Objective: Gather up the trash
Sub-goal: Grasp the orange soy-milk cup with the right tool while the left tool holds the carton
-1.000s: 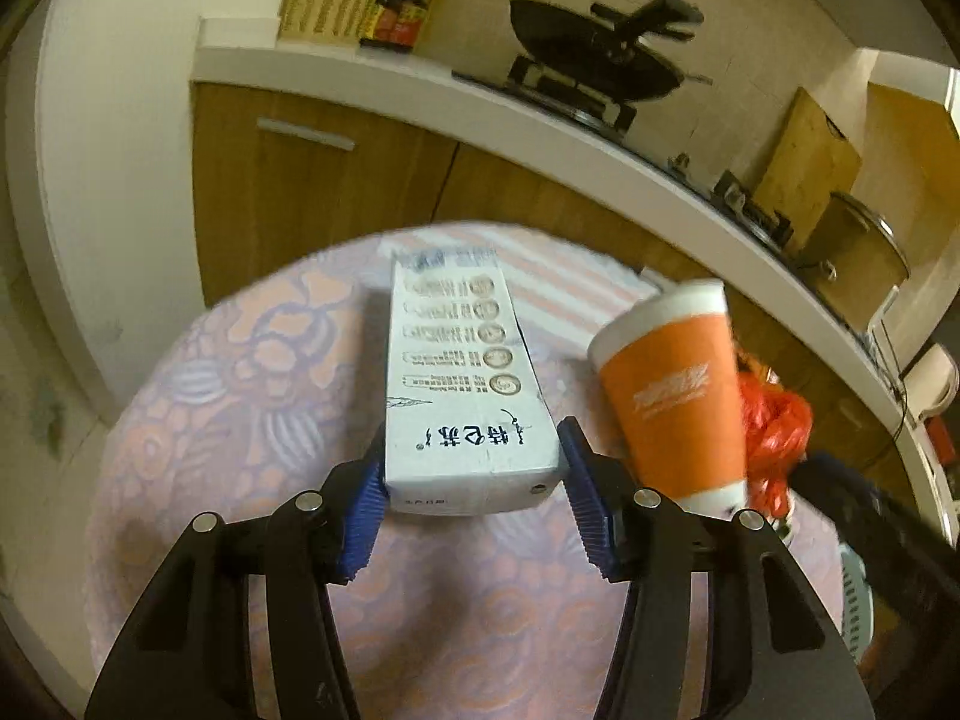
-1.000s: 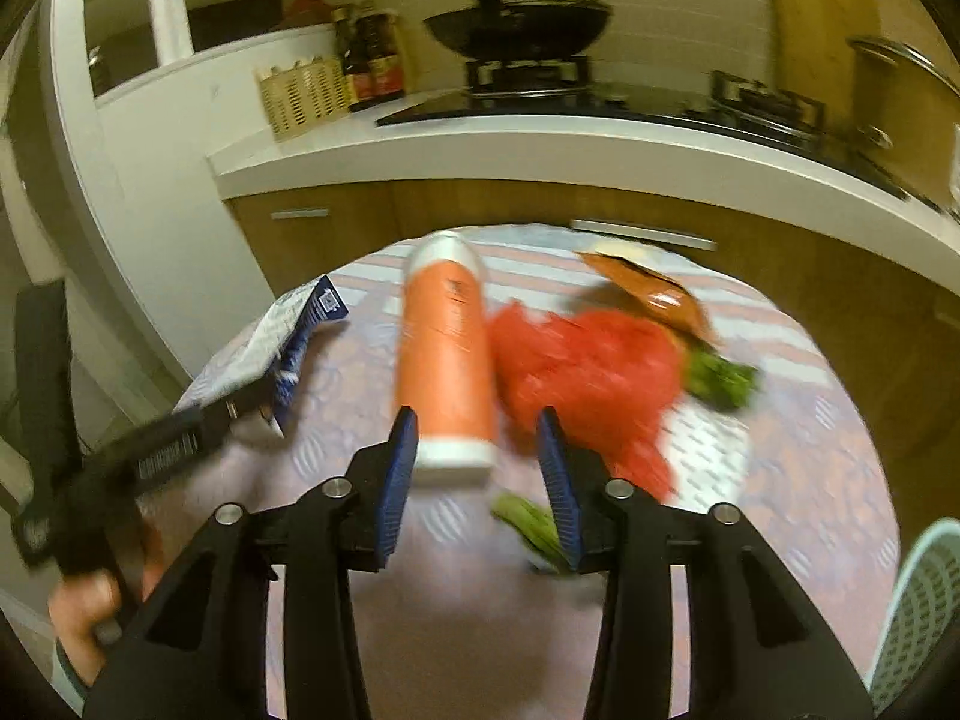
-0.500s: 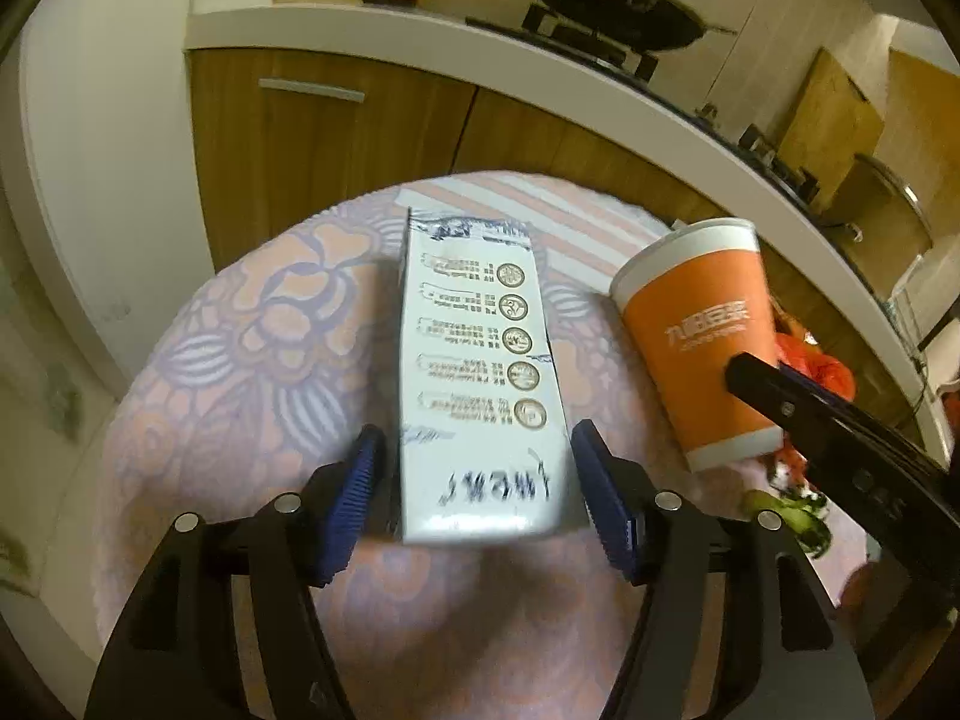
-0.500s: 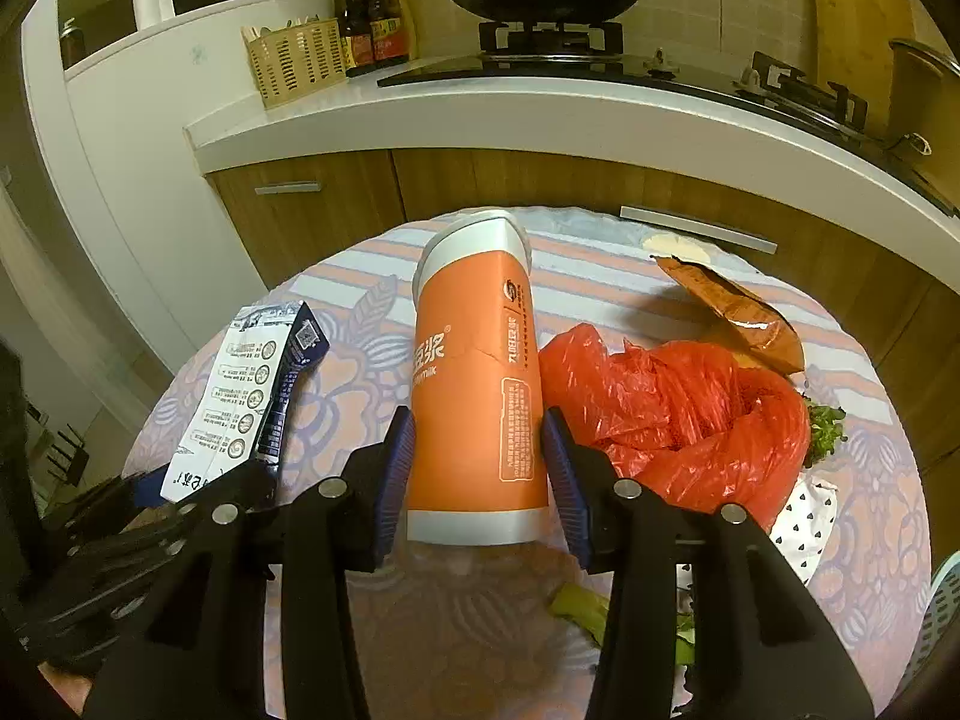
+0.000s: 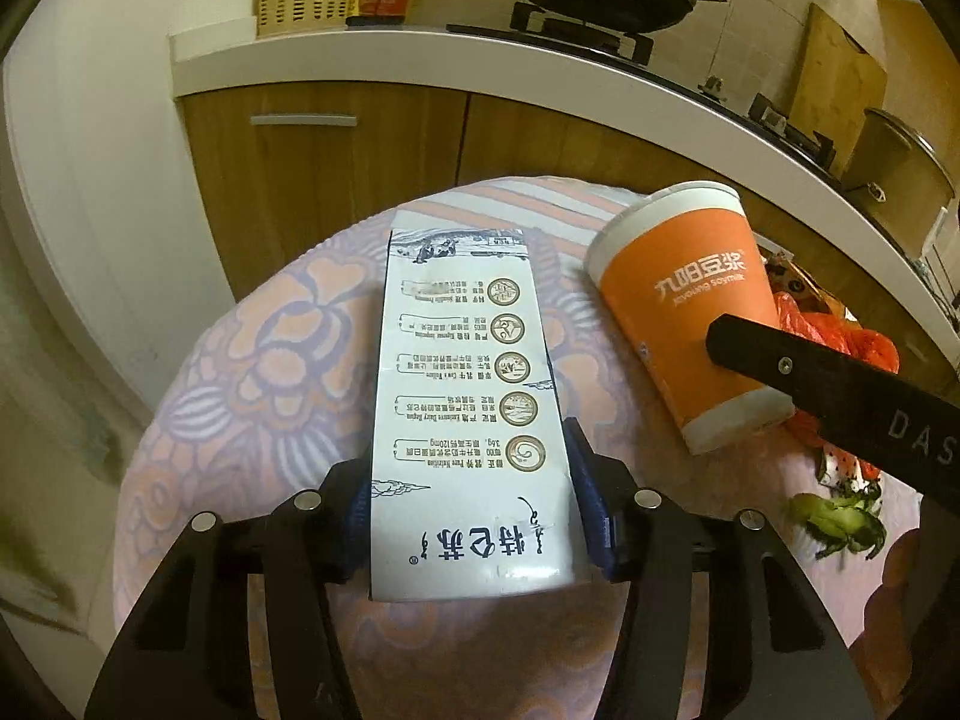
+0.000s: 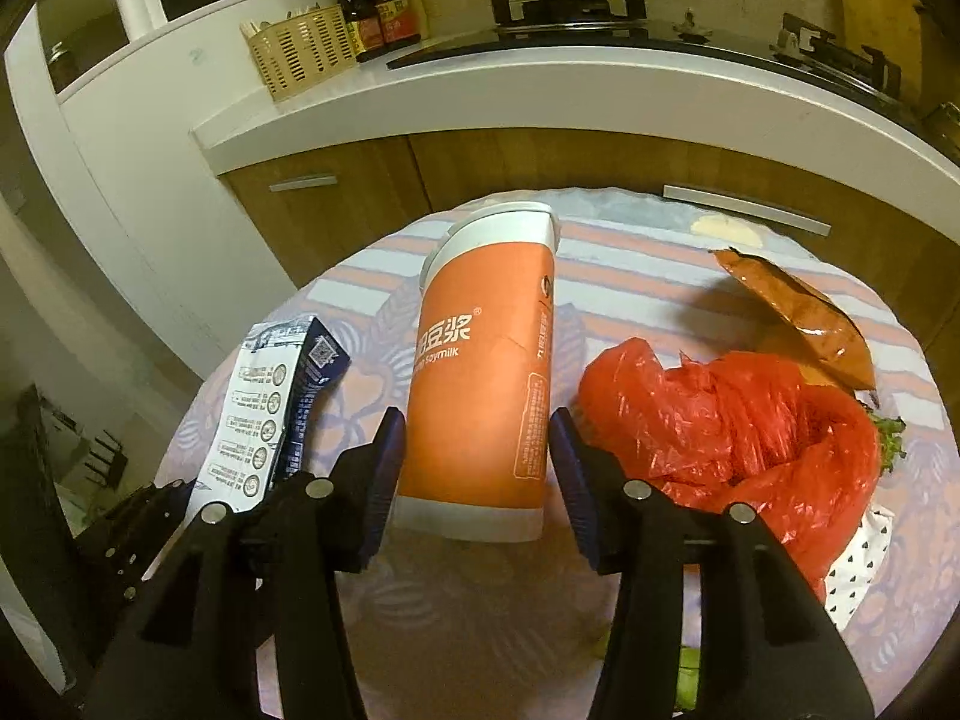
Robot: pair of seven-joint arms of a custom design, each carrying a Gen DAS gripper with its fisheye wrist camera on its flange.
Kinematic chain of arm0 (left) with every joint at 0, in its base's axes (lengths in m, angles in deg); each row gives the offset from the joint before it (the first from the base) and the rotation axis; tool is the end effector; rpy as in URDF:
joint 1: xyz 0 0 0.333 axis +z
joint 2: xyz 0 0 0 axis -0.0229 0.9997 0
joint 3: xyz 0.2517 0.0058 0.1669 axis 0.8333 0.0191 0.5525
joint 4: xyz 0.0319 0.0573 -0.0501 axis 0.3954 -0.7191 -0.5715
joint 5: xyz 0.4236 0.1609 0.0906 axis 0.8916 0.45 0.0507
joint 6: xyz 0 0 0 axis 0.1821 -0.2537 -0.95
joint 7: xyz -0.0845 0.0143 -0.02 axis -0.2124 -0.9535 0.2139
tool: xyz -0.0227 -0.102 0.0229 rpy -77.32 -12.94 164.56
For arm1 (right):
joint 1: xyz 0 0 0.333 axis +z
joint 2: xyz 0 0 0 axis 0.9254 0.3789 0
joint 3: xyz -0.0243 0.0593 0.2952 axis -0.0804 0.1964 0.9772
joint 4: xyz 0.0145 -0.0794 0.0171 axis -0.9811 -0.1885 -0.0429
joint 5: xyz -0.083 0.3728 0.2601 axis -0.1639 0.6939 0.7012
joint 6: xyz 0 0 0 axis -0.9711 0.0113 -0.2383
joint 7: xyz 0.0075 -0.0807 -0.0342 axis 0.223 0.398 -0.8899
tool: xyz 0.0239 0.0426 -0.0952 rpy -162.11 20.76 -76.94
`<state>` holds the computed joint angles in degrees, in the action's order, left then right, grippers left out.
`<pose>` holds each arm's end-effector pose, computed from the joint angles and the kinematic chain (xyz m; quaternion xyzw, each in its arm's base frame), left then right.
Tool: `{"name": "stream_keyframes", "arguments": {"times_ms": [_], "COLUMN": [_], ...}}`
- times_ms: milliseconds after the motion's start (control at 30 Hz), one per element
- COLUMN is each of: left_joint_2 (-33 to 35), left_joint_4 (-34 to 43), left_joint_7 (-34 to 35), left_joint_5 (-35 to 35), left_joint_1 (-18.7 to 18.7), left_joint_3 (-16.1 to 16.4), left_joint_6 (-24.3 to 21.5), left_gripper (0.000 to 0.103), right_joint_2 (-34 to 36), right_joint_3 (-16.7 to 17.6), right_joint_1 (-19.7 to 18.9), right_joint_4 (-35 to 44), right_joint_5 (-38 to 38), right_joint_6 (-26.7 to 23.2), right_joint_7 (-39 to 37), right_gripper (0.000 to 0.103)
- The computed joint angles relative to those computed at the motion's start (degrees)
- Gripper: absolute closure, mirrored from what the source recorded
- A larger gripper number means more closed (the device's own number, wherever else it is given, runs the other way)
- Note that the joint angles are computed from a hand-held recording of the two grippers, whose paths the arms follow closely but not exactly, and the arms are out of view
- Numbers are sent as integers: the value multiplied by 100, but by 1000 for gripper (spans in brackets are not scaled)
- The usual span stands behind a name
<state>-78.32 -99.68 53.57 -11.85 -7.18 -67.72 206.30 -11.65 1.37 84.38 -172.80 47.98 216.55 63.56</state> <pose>0.4622 -0.2912 0.4587 -0.7258 0.5859 -0.2866 0.2185 0.5295 0.0459 0.4741 -0.7508 0.5553 -0.1052 0.3418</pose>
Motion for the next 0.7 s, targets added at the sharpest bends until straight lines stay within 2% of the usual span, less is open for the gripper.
{"name": "stream_keyframes", "arguments": {"times_ms": [133,400,533,700], "left_joint_2": [-250,-980,-1122,-924], "left_joint_4": [-315,-546,-495,-99], "left_joint_7": [3,97,311,637], "left_joint_5": [-335,-676,-998,-1217], "left_joint_1": [-104,23,-74,-117], "left_joint_3": [144,-231,-331,-620], "left_joint_6": [458,809,1056,1280], "left_gripper": [51,52,52,52], "right_joint_2": [-384,-1730,-2439,-3234], "right_joint_3": [-77,-467,-659,-954], "right_joint_1": [68,146,-101,-584], "right_joint_4": [-257,-960,-1307,-1660], "right_joint_5": [168,105,-181,-635], "right_joint_6": [34,161,162,143], "right_joint_7": [-239,-354,-120,107], "right_gripper": [59,59,59,59]}}
